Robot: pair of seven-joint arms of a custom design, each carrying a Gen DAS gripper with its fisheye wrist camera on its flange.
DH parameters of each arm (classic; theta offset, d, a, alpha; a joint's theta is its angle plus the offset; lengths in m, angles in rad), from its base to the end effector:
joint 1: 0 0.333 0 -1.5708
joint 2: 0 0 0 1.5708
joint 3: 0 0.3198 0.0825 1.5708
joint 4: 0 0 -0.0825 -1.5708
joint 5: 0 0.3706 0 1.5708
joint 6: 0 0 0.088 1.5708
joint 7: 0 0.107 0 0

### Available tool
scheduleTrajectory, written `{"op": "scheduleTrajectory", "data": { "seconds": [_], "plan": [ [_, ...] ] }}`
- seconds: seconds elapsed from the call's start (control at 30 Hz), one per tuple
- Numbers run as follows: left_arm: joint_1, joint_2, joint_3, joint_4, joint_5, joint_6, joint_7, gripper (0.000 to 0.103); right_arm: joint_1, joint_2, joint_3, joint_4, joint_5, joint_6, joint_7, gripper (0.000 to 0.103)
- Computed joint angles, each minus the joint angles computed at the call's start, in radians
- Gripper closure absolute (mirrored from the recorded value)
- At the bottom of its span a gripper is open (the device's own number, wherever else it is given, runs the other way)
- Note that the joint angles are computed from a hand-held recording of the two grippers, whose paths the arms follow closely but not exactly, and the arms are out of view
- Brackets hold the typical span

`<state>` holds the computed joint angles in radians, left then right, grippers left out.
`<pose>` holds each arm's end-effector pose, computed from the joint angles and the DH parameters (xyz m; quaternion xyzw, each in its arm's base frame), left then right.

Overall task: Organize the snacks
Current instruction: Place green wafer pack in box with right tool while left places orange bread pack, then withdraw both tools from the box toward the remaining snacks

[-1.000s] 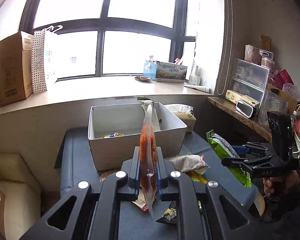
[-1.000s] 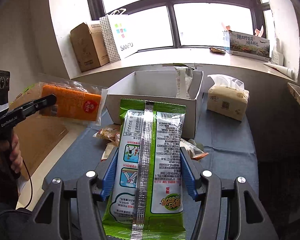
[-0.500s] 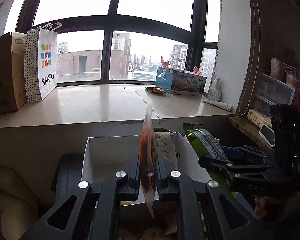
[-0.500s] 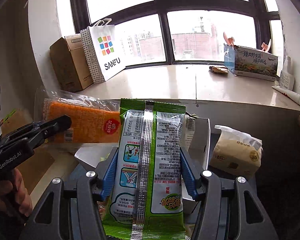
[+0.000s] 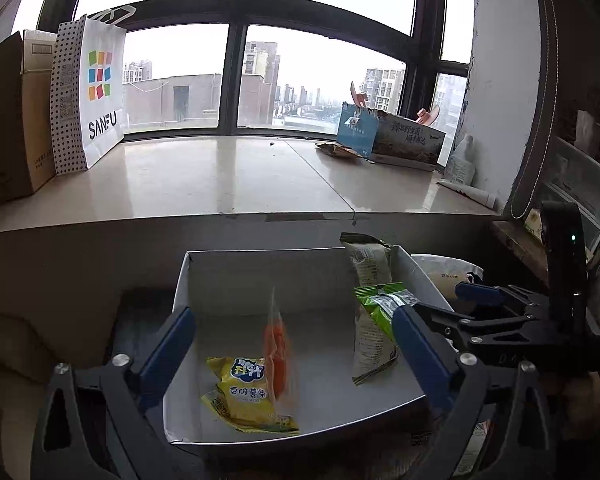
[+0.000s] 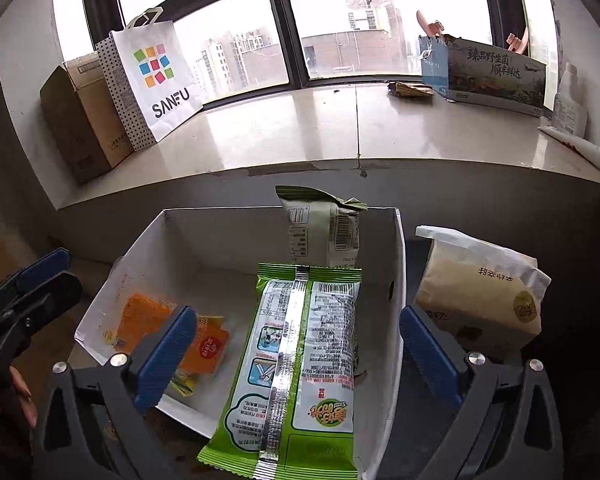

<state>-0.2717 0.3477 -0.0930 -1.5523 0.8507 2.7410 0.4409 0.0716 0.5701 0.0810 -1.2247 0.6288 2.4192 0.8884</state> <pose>0.6452 -0.2666 0.5472 -0.6628 0.5789 -0.3647 0.3042 0.7490 0.0999 0.5224 -0.7765 0.4814 -0.1114 0.3910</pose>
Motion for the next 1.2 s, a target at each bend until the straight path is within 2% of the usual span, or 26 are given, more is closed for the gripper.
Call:
{"op": "scheduleTrajectory", "data": {
  "seconds": [0.13,0.3,0.43,0.53,0.67,0.73,0.83,0.93,1.07,1.2],
  "plan": [
    [-0.006,-0.011,-0.016,0.003,-0.013,-0.051,0.046,0.0,-0.011,-0.051,0.014,-0.074,0.047,0.052,-0.04,0.0],
    [-0.011,-0.06,-0.018,-0.057,0.0,-0.045,0.015,0.0,-0.014,-0.122,0.016,-0.166,0.092,0.113,-0.099,0.0],
    [-0.006,-0.144,-0.023,-0.17,0.039,-0.015,-0.083,0.0,-0.039,-0.216,0.018,-0.269,0.156,0.077,-0.178,0.0],
    [0.007,-0.217,-0.042,-0.27,0.073,0.021,-0.13,0.0,-0.065,-0.323,0.019,-0.398,0.274,0.065,-0.324,0.0],
    [0.016,-0.305,-0.083,-0.384,0.104,0.023,-0.149,0.0,-0.059,-0.453,-0.026,-0.557,0.378,0.054,-0.467,0.0],
    [0.016,-0.346,-0.104,-0.435,0.138,0.017,-0.198,0.0,-0.052,-0.509,-0.052,-0.63,0.425,0.047,-0.525,0.0],
    [0.023,-0.406,-0.133,-0.523,0.178,0.05,-0.286,0.0,-0.037,-0.583,-0.088,-0.731,0.465,0.046,-0.59,0.0],
    [0.024,-0.446,-0.16,-0.594,0.184,0.064,-0.344,0.0,-0.03,-0.644,-0.122,-0.822,0.476,0.027,-0.624,0.0],
    [0.03,-0.473,-0.179,-0.656,0.182,0.122,-0.403,0.0,-0.023,-0.704,-0.152,-0.93,0.468,0.033,-0.662,0.0],
    [0.034,-0.467,-0.189,-0.659,0.181,0.135,-0.422,0.0,-0.022,-0.703,-0.161,-0.964,0.422,0.043,-0.679,0.0]
  ]
}}
